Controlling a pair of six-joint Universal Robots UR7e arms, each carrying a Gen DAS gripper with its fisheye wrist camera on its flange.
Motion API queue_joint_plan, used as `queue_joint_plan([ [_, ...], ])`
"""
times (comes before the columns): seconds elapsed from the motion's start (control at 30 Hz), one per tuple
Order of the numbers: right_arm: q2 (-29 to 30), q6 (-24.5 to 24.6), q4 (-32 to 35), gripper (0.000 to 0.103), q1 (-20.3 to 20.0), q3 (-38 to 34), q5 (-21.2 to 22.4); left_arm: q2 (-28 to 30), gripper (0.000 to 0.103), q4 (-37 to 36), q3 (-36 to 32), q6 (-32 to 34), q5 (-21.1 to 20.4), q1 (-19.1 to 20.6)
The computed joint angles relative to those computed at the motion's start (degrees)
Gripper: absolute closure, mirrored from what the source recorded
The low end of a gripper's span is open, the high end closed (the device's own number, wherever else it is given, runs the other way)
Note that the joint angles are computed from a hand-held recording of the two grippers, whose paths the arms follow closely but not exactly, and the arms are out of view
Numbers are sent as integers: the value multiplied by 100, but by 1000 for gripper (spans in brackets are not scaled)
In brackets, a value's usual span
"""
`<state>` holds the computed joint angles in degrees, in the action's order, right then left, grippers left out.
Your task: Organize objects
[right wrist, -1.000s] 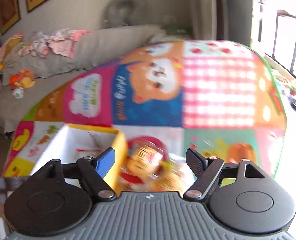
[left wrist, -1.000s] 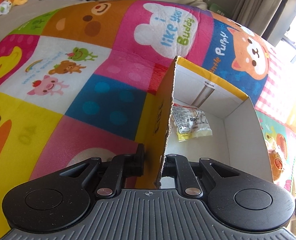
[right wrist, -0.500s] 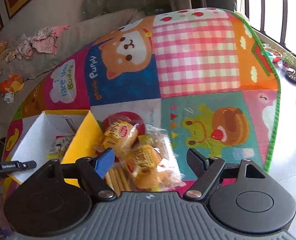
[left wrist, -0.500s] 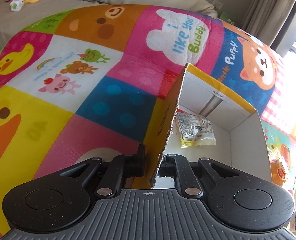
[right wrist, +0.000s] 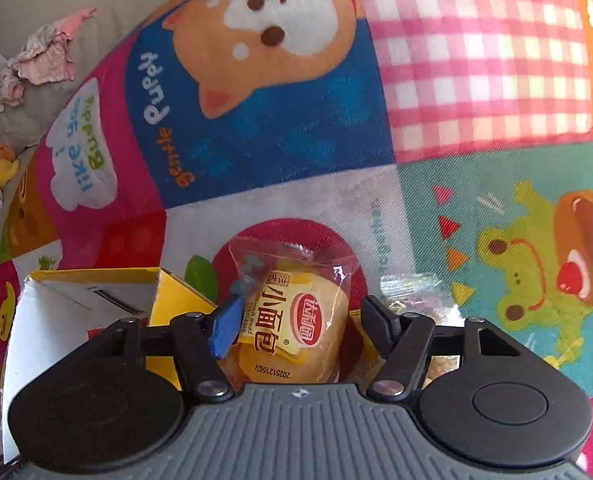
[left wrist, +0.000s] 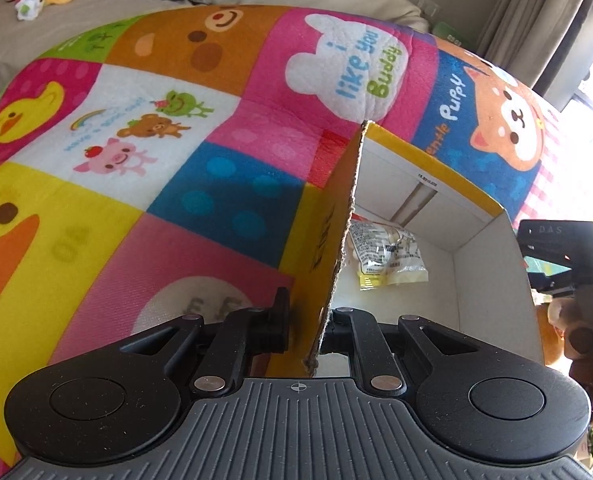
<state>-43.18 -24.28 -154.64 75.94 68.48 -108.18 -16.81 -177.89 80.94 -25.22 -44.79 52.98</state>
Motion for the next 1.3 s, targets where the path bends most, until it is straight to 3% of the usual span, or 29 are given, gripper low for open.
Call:
queue_joint_plan([
  [0.13,-10,-23,159,47,-9,-43,77,-6,90,-37,9,6,-38,14],
  [0.23,-234,-253,-97,48,0,283,94,-15,90,-63,28,22,-76,23],
  [0.47,-1714,-1375,-913,49,-216,2191,905,-32,89,-2,7,-90,-143,45],
  [0.63,-2623,-2471,-1320,49,-404,3578,814,29,89,39,-92,-86,-94,36],
  [0.73,-2790,-2828,-1565,49,-468,4050,679,2,90,268,-136,217,-86,24],
  [0.83,-2777,-3225,-2269,48,-473,4433,696,-111,90,549,-99,571,-192,27],
  [0.97,-2806,-3899,-2797,34,-465,4895,1292,-161,88,514,-39,1367,-182,-9],
  [1.1,-2506,-3634,-2950,34,-301,4751,1437,-228,87,460,54,1937,-195,-36],
  [1.3,-2028,-3300,-3356,34,-188,4447,1379,-296,85,544,101,1798,-322,21],
])
